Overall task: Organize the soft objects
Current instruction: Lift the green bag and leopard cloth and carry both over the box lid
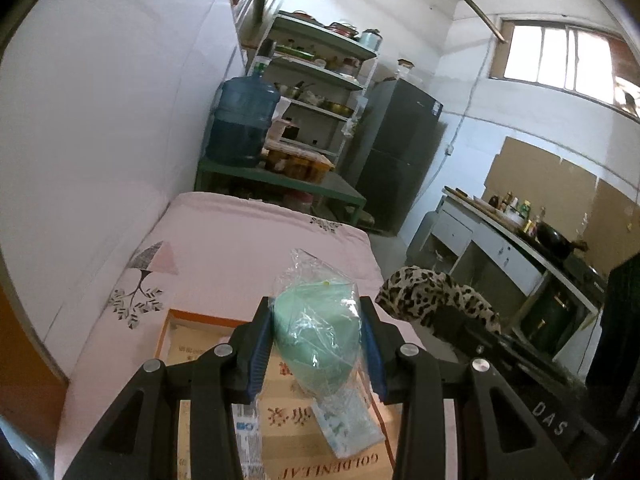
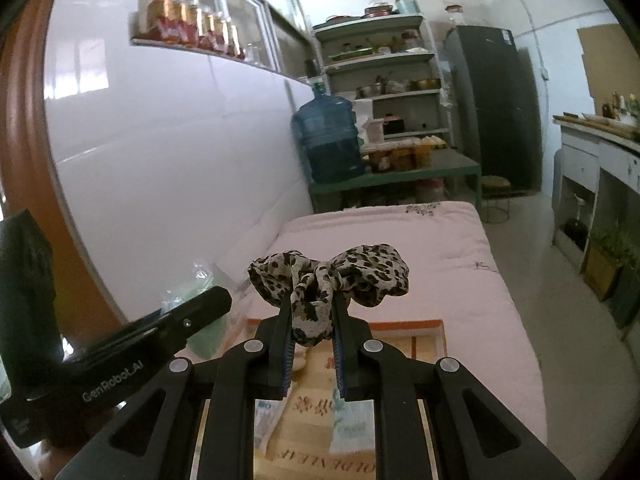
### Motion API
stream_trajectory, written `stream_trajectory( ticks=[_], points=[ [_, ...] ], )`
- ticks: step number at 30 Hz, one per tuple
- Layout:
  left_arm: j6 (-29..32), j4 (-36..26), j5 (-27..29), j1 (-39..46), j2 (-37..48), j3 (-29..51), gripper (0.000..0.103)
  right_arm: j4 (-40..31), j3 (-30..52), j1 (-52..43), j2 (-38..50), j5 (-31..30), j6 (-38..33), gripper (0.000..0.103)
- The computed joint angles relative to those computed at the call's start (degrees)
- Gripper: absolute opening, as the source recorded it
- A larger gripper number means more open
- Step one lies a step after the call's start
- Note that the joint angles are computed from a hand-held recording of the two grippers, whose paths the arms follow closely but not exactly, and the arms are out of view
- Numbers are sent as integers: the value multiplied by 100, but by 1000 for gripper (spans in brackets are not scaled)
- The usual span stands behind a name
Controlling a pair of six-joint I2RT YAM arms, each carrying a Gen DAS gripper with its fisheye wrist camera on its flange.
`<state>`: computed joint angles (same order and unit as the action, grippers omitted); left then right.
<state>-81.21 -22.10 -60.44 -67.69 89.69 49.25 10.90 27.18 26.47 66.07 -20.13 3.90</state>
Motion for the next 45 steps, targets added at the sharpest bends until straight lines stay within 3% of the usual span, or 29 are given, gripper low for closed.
stream_trajectory(
  ticks=[8,22,45],
  points=[
    [385,764,334,366,182,-330,41,676,-5,-21,779,350,-124,16],
    [1126,2104,1710,997,831,-721,41,1154,349,-358,2460,128,-581,16],
    [1228,2500,2572,1248,1250,-752,41,937,834,-422,3372,-46,-821,16]
  ],
)
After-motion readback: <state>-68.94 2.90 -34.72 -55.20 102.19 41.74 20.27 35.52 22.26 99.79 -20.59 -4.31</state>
